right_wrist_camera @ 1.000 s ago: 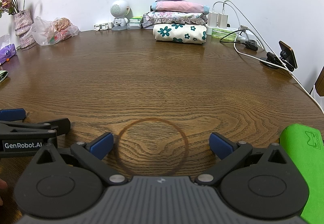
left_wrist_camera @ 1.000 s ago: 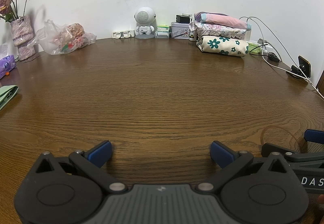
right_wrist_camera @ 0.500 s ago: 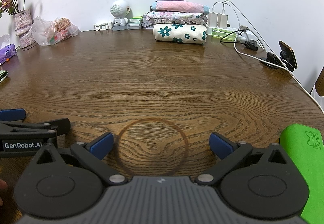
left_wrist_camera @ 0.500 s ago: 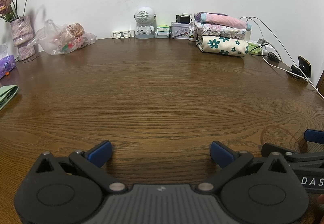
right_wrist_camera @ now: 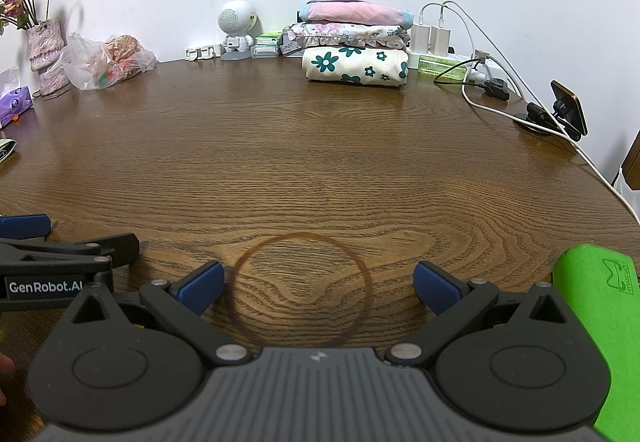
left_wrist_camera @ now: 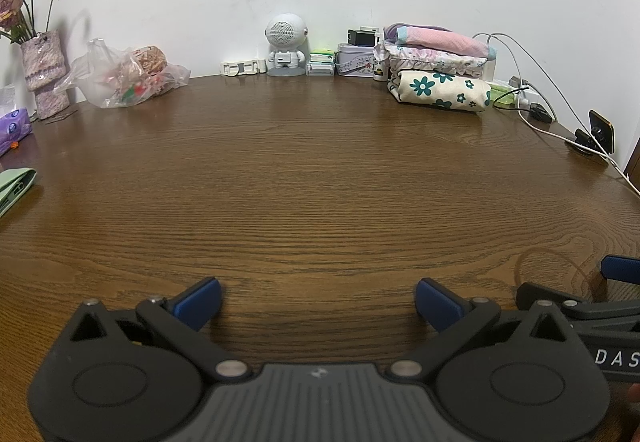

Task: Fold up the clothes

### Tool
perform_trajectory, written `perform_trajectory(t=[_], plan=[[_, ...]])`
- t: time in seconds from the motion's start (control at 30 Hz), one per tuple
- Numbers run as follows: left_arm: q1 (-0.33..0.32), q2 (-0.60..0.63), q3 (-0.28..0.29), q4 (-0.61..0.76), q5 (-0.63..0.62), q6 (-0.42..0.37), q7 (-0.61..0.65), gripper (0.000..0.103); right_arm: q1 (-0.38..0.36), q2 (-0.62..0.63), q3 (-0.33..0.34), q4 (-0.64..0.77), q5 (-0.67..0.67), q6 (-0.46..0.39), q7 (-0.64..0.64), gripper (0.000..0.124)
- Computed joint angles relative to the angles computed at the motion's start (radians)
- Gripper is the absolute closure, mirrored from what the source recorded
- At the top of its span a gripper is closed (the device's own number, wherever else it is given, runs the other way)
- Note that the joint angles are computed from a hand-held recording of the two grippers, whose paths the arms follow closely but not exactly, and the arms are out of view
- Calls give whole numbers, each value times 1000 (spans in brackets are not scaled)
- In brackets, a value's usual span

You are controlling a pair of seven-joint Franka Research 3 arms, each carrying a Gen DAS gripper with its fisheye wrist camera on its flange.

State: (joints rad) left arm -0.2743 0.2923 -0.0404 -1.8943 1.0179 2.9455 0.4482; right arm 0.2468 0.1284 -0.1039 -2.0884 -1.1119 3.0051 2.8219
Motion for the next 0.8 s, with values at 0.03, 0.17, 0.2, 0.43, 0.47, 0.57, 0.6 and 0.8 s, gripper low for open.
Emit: perform_trajectory(t=[0.03, 0.17, 0.2, 0.43, 0.47, 0.57, 0.6, 0.8], plan=[[0, 0, 0, 0, -1, 0, 1, 0, 0, 0, 0, 0, 0, 0, 0, 21], [0, 0, 1, 0, -1, 0, 1, 0, 0, 0, 0, 0, 0, 0, 0, 21], [0, 0, 1, 0, -1, 0, 1, 0, 0, 0, 0, 0, 0, 0, 0, 21], [1, 0, 0, -1, -6, 0, 7, 0, 0, 0, 0, 0, 0, 0, 0, 21], [0, 0, 0, -1, -7, 1, 7, 0, 0, 0, 0, 0, 0, 0, 0, 21], [-1, 1, -1, 0, -8, -3, 7, 0, 3, 0, -1, 0, -8, -2, 9, 21], [-1, 1, -2, 1, -9, -3, 9, 0, 3, 1, -1, 0, -10, -3, 11, 21], [-1, 0, -2, 0, -12, -4, 12, 0, 1, 1, 0, 0, -13, -5, 13, 21]])
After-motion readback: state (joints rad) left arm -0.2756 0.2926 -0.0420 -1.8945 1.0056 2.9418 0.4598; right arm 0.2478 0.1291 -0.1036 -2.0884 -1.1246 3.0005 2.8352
